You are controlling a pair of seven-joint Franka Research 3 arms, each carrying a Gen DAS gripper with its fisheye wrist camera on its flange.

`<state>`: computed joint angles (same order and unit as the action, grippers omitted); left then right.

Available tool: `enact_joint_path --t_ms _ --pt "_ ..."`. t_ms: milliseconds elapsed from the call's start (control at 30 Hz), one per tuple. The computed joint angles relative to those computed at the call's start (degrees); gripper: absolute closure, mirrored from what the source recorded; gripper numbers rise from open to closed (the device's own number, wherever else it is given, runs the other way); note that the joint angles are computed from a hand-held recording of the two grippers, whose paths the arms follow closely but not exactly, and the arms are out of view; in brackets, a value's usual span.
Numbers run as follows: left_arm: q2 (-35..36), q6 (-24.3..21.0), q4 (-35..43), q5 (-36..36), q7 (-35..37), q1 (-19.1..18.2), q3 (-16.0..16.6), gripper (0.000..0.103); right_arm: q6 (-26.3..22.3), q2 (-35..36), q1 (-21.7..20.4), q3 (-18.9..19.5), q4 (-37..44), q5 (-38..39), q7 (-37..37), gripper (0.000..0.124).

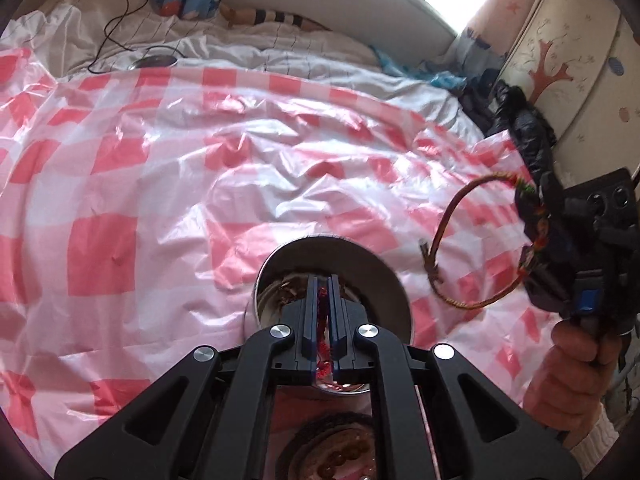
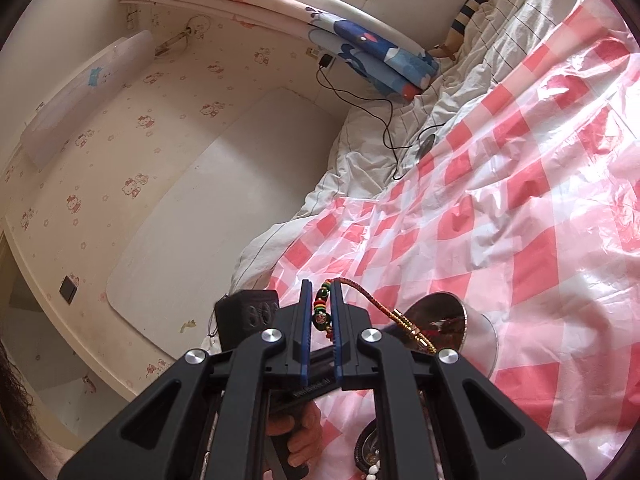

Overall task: Organize jewelry
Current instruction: 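Open both tools over the silver tin to release the bracelets inside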

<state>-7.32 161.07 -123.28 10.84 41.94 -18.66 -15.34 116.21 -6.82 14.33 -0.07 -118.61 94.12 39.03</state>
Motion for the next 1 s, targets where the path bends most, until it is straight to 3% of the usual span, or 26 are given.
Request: enact_joint_path --t_ms 67,200,333,467,600,667,733,900,1000 --pt "-0.86 -0.22 -0.56 -0.28 0.37 -0.01 0.16 0.094 0.65 0.61 0.1 0.26 0.56 -0.56 0.4 0.114" --pt "-6.39 2.15 -4.6 6.52 -7.79 3.35 -1.56 0.059 2.77 2.23 0.63 1.28 2.53 -1.66 0.64 0.114" --pt "-11.74 4.16 -8.98 8.75 -14.79 6.14 -1.64 0.057 9.35 2.77 2.32 3.68 4.36 -10.4 0.09 0.114" --pt "-14.01 5.48 -10.74 9.64 -18.41 7.81 -1.77 0.056 18.65 3.51 5.47 6.7 4.93 -27.94 3.69 0.114" --pt "-13.53 4.49 -9.85 9.71 -17.33 6.92 -1.42 0.054 23.51 5.14 7.99 8.12 5.39 -41.84 9.17 0.114" --pt "-13.06 3.4 -9.16 9.72 -16.32 6.38 -1.33 0.053 23.21 5.48 8.57 8.1 5.8 -45.74 10.82 0.111" --pt "-12.53 2.3 -8.34 9.87 -15.29 5.91 -1.4 0.052 24.43 4.45 8.91 7.99 4.99 -47.7 11.53 0.072" --pt "-12.34 0.31 -7.06 11.72 -14.93 5.99 -2.36 0.047 26.62 -1.51 9.15 5.76 1.7 -40.31 7.44 0.068" --pt "-12.95 -1.11 -7.12 12.31 -14.19 5.56 -2.41 0.047 26.05 -6.35 8.55 4.69 -1.83 -42.19 8.9 0.068"
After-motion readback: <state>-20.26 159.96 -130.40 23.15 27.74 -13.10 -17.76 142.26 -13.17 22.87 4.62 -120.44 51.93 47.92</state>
